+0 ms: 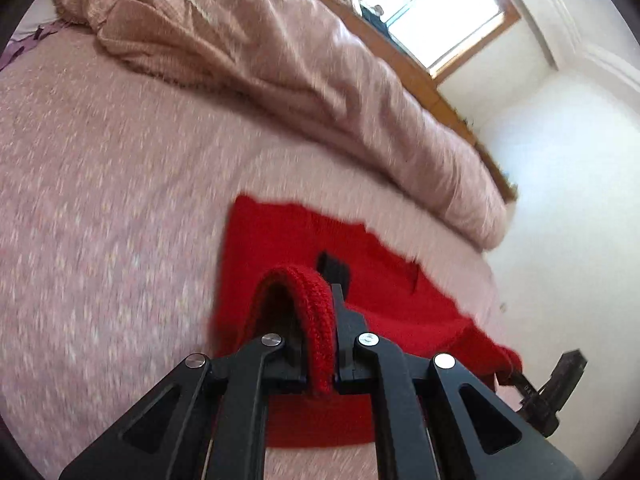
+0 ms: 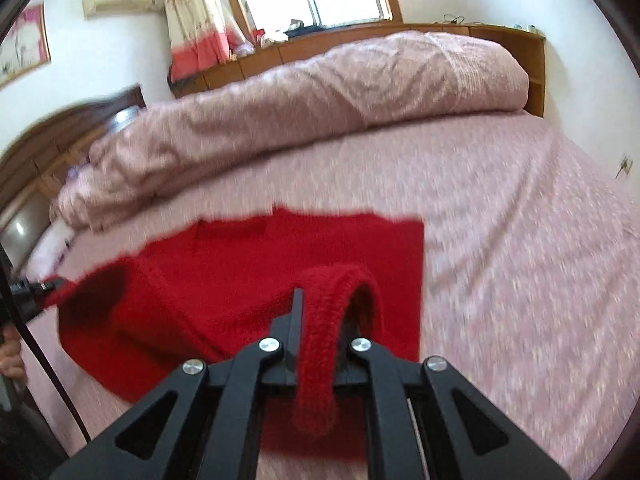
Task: Fold small clothes
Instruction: 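Lift the hem with both tools and fold it toward the collar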
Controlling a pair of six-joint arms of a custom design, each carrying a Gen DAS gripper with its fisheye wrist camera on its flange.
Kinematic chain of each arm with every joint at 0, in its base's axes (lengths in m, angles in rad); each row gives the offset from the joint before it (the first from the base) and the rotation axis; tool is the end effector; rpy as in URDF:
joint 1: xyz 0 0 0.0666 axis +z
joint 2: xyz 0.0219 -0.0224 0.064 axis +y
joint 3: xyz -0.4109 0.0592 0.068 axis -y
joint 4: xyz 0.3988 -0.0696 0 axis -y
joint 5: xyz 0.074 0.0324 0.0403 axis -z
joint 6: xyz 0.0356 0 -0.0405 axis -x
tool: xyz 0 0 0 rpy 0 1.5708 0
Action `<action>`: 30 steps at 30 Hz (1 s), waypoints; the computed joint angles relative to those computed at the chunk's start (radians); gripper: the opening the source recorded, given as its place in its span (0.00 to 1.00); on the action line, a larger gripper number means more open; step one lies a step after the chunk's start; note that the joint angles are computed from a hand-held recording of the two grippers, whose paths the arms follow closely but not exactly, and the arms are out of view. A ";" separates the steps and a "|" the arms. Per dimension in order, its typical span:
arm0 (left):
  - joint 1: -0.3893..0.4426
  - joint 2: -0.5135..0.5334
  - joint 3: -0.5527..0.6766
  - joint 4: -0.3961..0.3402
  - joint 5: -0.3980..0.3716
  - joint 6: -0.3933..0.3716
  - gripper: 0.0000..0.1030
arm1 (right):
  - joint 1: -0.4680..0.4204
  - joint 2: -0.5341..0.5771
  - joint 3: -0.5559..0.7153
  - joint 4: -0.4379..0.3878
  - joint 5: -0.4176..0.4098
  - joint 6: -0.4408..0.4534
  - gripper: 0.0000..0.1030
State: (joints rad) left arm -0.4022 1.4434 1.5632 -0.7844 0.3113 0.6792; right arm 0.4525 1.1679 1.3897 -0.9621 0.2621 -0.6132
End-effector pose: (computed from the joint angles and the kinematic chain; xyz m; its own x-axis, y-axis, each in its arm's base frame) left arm 0.4721 -0.2131 0.5278 -0.8150 -0.3031 -0.4938 0.1061 0.7598 -0.6415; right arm 0.3570 0.1628 0.5497 -0.6401 0.3068 -0.7043 0.1445 0.9485 0.2819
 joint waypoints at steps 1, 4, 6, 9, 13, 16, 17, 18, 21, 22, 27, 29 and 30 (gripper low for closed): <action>0.006 0.009 0.009 0.014 0.008 0.012 0.01 | -0.022 0.002 0.004 0.026 -0.021 -0.003 0.06; 0.029 0.028 0.024 0.067 0.039 0.040 0.01 | -0.103 -0.005 -0.011 0.128 -0.168 -0.049 0.06; 0.037 0.051 0.050 0.091 0.058 0.047 0.01 | -0.153 -0.015 -0.029 0.204 -0.248 -0.103 0.06; 0.037 0.088 0.091 0.103 0.057 0.039 0.01 | -0.236 -0.024 -0.067 0.322 -0.404 -0.215 0.06; 0.041 0.144 0.130 0.100 0.086 0.056 0.01 | -0.299 0.001 -0.096 0.384 -0.529 -0.313 0.06; 0.038 0.168 0.134 0.087 0.094 0.068 0.01 | -0.302 0.025 -0.096 0.354 -0.529 -0.315 0.06; 0.036 0.176 0.139 0.076 0.085 0.059 0.01 | -0.302 0.033 -0.099 0.343 -0.531 -0.325 0.06; 0.035 0.184 0.145 0.063 0.079 0.050 0.01 | -0.307 0.041 -0.100 0.339 -0.545 -0.335 0.06; 0.037 0.212 0.171 0.047 0.074 0.040 0.02 | -0.321 0.069 -0.083 0.336 -0.566 -0.322 0.06; 0.038 0.221 0.180 0.046 0.072 0.045 0.02 | -0.325 0.086 -0.069 0.342 -0.568 -0.314 0.06; 0.032 0.252 0.224 -0.001 0.051 0.041 0.11 | -0.323 0.151 -0.022 0.330 -0.541 -0.273 0.07; 0.034 0.256 0.248 -0.040 0.058 0.011 0.27 | -0.334 0.149 -0.046 0.361 -0.563 -0.301 0.10; 0.035 0.254 0.253 -0.044 0.049 0.004 0.38 | -0.342 0.138 -0.070 0.400 -0.577 -0.338 0.12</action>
